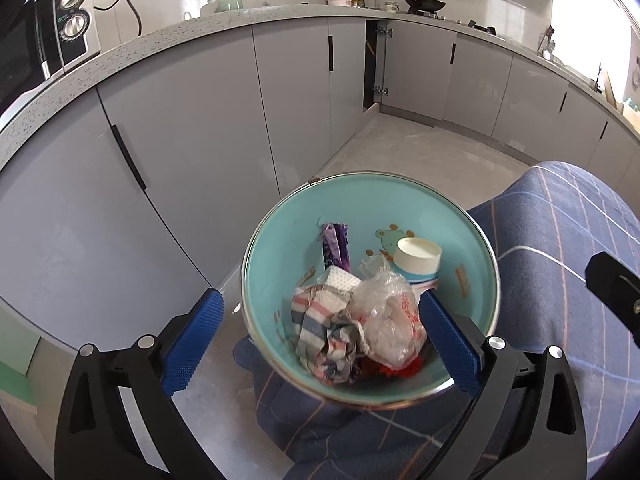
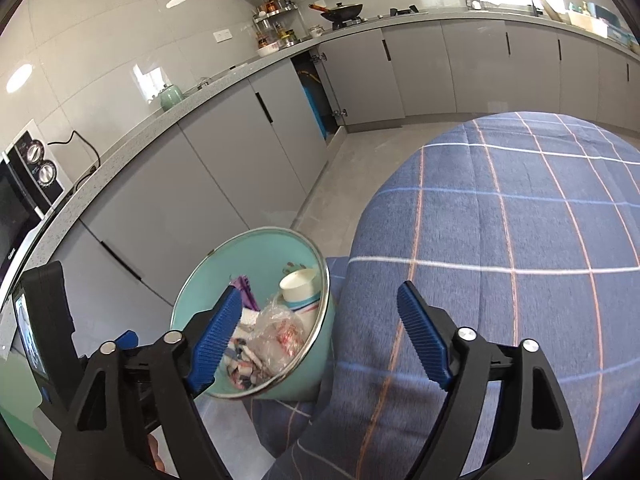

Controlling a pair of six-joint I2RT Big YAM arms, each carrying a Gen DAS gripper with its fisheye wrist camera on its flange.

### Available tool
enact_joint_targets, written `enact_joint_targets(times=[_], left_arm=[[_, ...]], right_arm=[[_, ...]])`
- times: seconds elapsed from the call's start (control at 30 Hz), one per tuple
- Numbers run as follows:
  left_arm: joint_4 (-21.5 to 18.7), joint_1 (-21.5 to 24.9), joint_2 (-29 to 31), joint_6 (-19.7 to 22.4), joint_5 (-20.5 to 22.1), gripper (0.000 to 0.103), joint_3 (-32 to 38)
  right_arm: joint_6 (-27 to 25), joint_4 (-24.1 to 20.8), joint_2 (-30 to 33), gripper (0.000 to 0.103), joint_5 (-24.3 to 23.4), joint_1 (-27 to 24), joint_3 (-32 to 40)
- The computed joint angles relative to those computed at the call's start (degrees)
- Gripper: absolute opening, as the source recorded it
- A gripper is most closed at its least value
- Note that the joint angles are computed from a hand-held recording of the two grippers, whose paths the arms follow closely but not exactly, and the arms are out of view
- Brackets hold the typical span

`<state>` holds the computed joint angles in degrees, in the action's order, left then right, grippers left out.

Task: Collect trash

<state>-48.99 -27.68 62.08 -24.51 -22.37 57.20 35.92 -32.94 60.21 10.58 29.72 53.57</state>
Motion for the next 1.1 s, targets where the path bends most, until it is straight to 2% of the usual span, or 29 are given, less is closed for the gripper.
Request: enact_joint_targets(times=[0.2, 0.53, 0.73, 0.83, 1.1], left_arm=[[-1.4, -1.8, -4.2, -1.6, -1.0, 0.097, -2.3], [-6.2, -8.9, -10.9, -5.3, -8.3, 0.097, -5.2], [-9.3, -12.9, -14.9, -8.8, -11.6, 0.097, -6.4], [-10.9, -15.4, -16.9, -10.9, -14.7, 0.097, -6.7], [-14.7, -22.6, -21.4, -15.1, -22.3, 0.097, -6.4]], right_arm=[[1.4, -0.5, -3.7, 0.084, 1.3, 2.3, -2.4], [3.6, -3.0, -11.0, 0.087, 6.2, 6.8, -6.1], [5.5, -5.0, -15.4, 0.087, 11.6, 11.1, -7.7], [6.1, -6.2, -17.1, 0.087, 14.6, 13.9, -8.0], [8.1, -9.3, -21.7, 0.087, 26.0, 21.6, -7.9]])
